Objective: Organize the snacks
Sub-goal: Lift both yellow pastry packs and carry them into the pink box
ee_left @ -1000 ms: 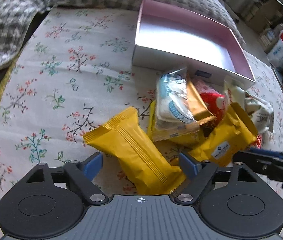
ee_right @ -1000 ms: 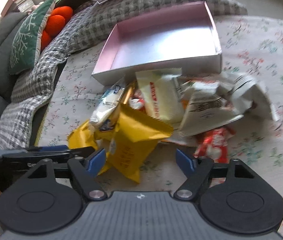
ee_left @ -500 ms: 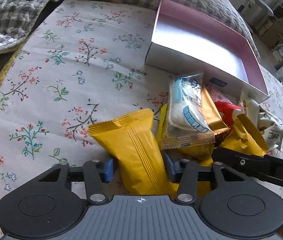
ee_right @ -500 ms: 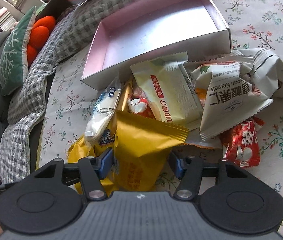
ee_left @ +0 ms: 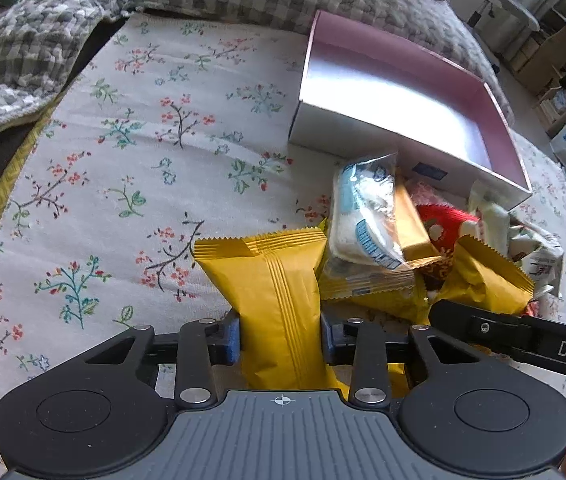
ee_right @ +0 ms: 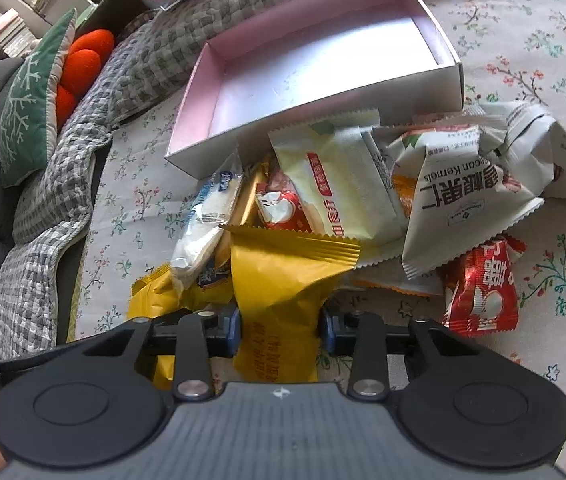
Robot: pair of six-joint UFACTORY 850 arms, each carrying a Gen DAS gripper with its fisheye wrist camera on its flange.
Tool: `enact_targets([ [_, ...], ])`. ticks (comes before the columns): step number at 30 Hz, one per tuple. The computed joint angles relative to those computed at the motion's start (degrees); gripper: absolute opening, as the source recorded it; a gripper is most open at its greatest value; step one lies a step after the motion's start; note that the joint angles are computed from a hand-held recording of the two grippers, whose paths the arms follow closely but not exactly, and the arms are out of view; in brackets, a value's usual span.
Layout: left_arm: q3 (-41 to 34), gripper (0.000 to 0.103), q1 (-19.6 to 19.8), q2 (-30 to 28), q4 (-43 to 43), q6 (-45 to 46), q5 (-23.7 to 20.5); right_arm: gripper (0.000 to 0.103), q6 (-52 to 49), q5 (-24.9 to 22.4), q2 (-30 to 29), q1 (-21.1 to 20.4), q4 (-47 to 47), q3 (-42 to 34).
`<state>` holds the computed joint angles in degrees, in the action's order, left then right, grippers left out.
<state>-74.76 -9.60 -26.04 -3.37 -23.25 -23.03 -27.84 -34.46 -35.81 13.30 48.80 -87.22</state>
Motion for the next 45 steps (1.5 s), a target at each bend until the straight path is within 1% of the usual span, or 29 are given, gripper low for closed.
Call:
enact_targets([
  [6,1.37,0.033,1.04,1.95,-6.92,6.26,2.32,0.033,-3.06,-0.18,1.54,-0.68,3.48,1.19],
  [14,2.51,0.033,1.88,4.16,-8.03,5.48,5.22,0.033,-6.83,0.9,3.7,-1.16,8.65,3.17],
  [19,1.26,0.032,1.76,4.32,-4.6,1.74,7.21,0.033,-9.32,2.72,3.9,-1.21,13.03,2.98],
  [23,-0.96,0.032,1.51,3.31,-2.07,-0.35,8.01,0.033,-10.86,6.31,3.87,-0.87,12.87,1.78],
  [27,-5.67,0.033,0.92,0.39,-2.25,1.58,6.68,0.033,-6.43,8.18,2.31,-0.88,8.22,-0.45],
  [28,-7.08,0.033,0.81,-0.5,-2.89,2.73,6.34,0.033,-4.67,8.15,1.64,-1.02,6.83,-1.39],
  [34,-14.09,0.033,0.29,-5.52,-4.5,8.06,5.2,0.033,-2.4,7.02,-0.89,-2.63,3.07,-6.54],
  [37,-18.31,0.033,0.51,-8.59,-6.78,11.64,4.0,0.033,-2.32,5.59,-3.53,-3.03,-0.15,-11.58],
  [40,-23.54,0.033,0.82,-12.13,-8.11,13.81,2.22,0.033,0.62,4.14,-6.93,-2.94,-6.15,-17.52],
  [43,-28.67,0.033,1.0,-15.64,-8.18,15.01,0.71,0.033,3.69,2.52,-10.75,-3.01,-10.41,-23.48],
  [45,-32.22,0.033,0.91,-18.19,-5.88,14.21,-0.6,0.033,5.7,1.47,-13.28,-3.11,-12.73,-27.17],
])
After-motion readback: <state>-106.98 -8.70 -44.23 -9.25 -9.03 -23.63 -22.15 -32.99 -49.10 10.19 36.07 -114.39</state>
